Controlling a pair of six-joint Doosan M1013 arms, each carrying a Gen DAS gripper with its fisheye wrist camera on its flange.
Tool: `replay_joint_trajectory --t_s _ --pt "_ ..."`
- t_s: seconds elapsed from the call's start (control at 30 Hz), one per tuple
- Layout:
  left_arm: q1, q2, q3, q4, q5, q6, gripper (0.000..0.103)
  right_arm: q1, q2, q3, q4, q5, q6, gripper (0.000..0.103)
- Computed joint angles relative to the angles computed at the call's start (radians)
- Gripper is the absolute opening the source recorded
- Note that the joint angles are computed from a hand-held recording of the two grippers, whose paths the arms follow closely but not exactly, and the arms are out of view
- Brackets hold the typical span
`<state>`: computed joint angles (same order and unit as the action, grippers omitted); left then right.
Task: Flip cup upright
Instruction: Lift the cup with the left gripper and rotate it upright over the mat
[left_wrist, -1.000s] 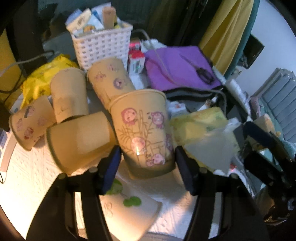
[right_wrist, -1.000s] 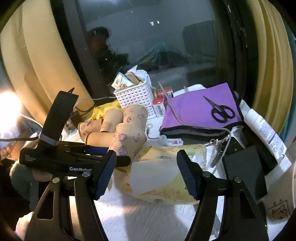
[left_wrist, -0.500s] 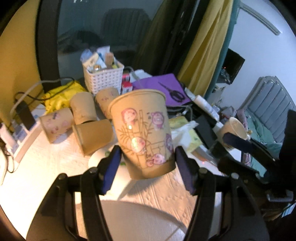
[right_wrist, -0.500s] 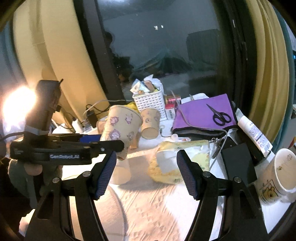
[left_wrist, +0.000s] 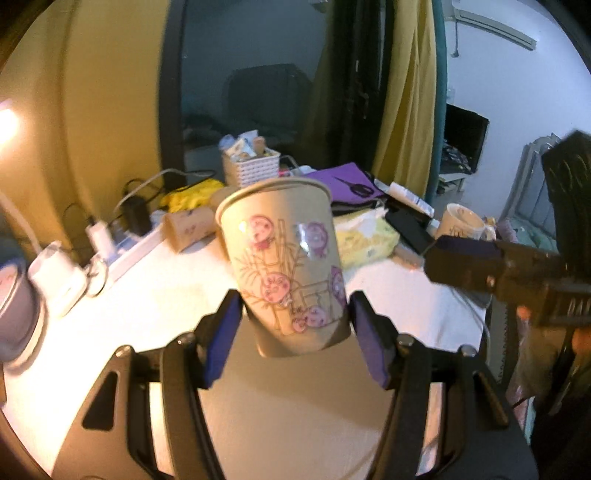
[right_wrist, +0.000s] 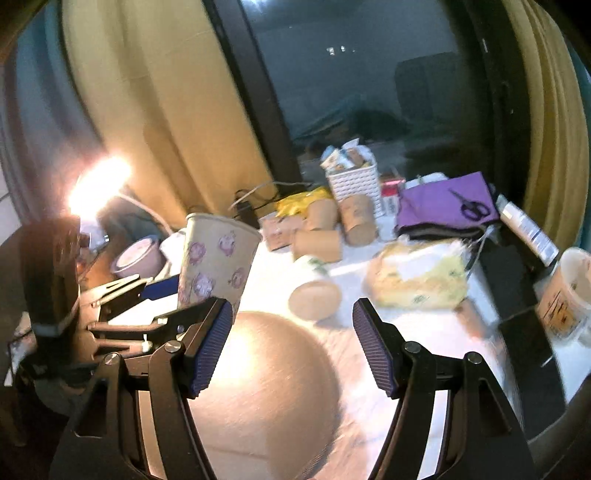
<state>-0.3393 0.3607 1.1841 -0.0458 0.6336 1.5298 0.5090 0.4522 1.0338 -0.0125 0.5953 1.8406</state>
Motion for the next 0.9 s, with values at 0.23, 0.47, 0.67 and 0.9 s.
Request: replay_joint_trajectory --t_s 0.23,0.47,0.67,0.9 --pt "-0.017 -0.116 0.221 0.119 -0.126 -0.152 0.061 0.027 -0.018 0.056 0.177 0.005 -0.119 0.071" --pt "-0.029 -0.194 0.375 0.141 -0.190 -0.209 0.061 0.050 -0.012 0.085 0.323 0.056 -0.204 0.071" --pt "-0.052 -0.243 0.461 0.224 -0.267 -0.243 0.061 0.064 -0.005 0.104 0.438 0.099 -0.264 0.071" --pt "-0.064 -0.278 0.524 0.124 -0.325 -0.136 0.061 0.073 0.005 0.106 0.516 0.132 -0.291 0.071"
